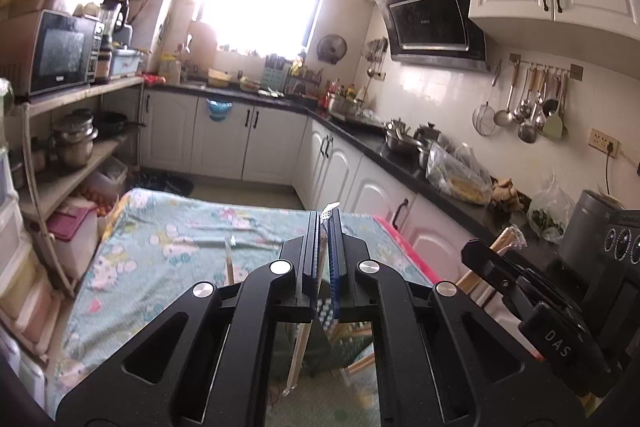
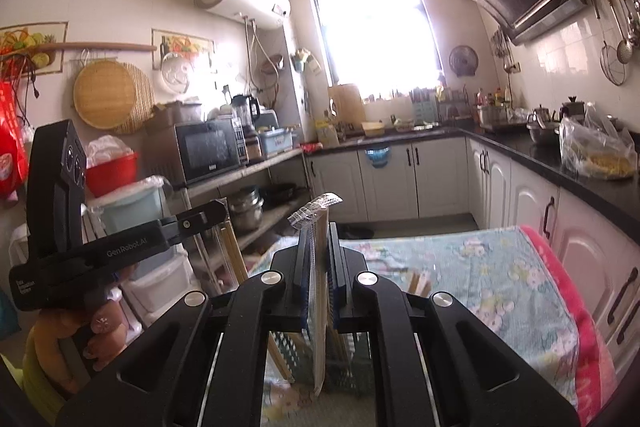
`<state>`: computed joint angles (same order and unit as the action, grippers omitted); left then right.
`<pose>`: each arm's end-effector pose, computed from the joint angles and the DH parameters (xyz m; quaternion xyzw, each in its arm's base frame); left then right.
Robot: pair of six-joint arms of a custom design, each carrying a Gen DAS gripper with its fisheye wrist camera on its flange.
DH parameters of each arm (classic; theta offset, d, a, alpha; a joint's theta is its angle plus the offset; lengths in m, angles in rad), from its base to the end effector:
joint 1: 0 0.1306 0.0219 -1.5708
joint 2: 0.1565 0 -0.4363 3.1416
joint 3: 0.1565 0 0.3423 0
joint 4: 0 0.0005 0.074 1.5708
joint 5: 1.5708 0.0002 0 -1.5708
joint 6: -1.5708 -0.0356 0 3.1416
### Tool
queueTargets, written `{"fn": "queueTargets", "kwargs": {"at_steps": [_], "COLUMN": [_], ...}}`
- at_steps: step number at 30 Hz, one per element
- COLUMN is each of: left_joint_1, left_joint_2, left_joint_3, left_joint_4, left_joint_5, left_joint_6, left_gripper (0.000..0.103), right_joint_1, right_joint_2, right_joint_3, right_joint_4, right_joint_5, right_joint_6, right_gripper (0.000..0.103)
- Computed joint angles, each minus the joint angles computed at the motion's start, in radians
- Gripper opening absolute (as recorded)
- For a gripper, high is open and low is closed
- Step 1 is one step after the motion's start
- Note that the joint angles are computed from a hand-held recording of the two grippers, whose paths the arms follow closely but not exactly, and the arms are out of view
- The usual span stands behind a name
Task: Organize utensils
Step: 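Lift the chopstick in the right tool over the caddy while the left tool carries its chopstick there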
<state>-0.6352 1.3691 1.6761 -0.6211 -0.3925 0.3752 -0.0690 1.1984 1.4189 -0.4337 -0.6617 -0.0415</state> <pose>0.3540 -0.2446 0.6367 -0.0108 0.8016 -0.1410 0.5809 0.3628 -0.0036 0.6098 -0.1630 0.7463 0.2446 0.5972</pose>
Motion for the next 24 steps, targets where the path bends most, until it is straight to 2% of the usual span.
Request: {"fn": "queueTargets", "kwargs": {"at_steps": [14,24], "left_joint_1": [0.021,0.062], "left_joint_2": [0.061,0.084], "left_joint_3": [0.091,0.051], "left_joint_4": [0.057,0.08], "left_joint_5": [-0.086,-0.062], "left_joint_6": [-0.07,-0.042], "left_gripper": [0.002,0.002], "right_joint_1": [0.041,0.081], "right_joint_2": [0.066,0.122], "right_joint_3": [0.076,0.062], "right_joint_4": [0.133,0.156], "right_joint_5": [0.056,0.122], "right_joint_6": [-0.082,-0.075], "right_gripper": [0.008,0.008]}}
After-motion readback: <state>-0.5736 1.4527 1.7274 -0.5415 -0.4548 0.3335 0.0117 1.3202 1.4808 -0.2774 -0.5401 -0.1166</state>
